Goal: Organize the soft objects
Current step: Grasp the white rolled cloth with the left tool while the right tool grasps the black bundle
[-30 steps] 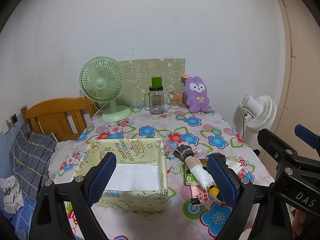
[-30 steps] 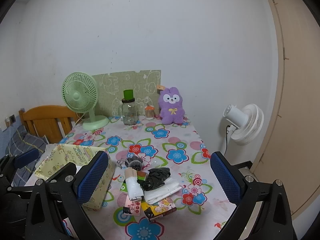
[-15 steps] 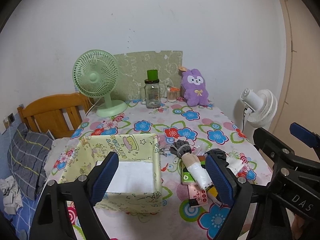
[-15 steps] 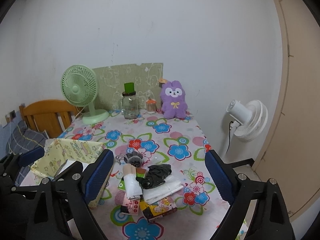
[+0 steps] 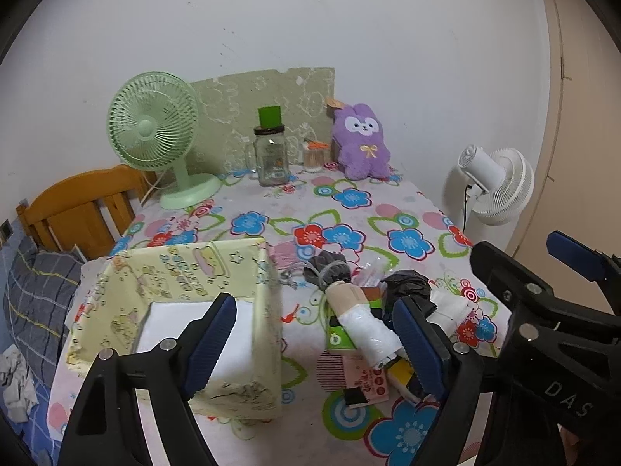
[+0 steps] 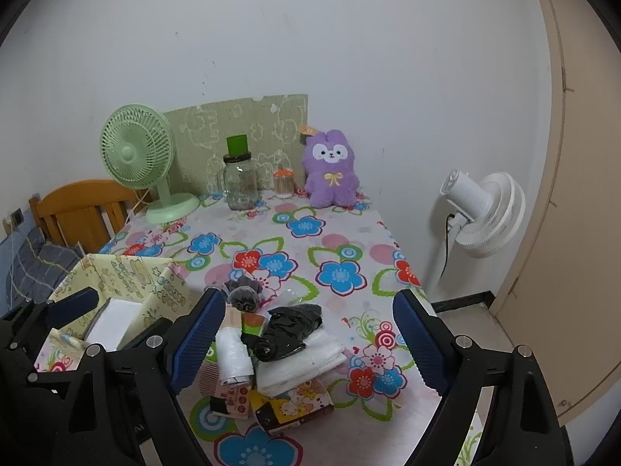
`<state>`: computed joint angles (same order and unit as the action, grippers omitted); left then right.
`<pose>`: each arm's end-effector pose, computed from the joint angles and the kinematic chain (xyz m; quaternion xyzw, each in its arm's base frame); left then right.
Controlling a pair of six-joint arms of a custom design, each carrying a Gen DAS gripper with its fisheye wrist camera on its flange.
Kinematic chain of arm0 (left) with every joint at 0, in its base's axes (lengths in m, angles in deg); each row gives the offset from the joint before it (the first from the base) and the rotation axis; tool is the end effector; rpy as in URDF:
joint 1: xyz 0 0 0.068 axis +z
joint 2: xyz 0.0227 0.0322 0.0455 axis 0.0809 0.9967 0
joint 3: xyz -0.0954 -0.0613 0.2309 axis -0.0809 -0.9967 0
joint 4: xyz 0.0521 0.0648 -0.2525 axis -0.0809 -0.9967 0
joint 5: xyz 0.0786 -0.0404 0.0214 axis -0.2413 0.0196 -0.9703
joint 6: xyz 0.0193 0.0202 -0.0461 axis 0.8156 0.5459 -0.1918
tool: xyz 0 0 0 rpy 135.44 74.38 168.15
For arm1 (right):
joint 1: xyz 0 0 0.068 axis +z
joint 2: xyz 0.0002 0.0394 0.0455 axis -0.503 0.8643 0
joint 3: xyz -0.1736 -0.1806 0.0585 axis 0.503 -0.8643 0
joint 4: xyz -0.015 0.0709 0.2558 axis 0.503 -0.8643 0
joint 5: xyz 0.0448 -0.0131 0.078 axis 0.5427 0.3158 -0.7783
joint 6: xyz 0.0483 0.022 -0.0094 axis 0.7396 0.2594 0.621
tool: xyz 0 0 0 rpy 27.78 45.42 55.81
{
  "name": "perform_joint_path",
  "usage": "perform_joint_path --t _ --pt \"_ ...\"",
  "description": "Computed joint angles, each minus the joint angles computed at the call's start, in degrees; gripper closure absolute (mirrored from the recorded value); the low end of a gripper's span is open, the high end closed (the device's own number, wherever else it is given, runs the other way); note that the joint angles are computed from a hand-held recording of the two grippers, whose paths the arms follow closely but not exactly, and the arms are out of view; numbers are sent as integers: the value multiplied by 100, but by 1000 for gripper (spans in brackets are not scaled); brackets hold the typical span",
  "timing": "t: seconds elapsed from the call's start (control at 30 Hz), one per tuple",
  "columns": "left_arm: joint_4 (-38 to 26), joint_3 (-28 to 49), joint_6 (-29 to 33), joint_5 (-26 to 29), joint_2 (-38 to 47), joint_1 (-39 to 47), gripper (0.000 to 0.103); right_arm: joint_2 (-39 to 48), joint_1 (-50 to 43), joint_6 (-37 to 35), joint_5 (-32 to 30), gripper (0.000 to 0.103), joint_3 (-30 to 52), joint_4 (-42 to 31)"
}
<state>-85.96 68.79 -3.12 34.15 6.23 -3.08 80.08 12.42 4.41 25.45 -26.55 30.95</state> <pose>0.2858 -0.0366 0.2114 0.0418 0.8952 -0.0056 0.4436 0.2766 0.2276 0.2040 -0.0223 0.8648 0.0095 0.5016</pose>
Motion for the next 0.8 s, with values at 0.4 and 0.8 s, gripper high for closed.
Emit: perform_joint_path --t 0.4,0.8 --pt "-30 593 -99 -129 1011 -285 24 552 -481 -165 -728 13 309 85" --pt "-230 1228 -290 -233 1968 -436 35 1320 -830 -283 -1245 16 875 -19"
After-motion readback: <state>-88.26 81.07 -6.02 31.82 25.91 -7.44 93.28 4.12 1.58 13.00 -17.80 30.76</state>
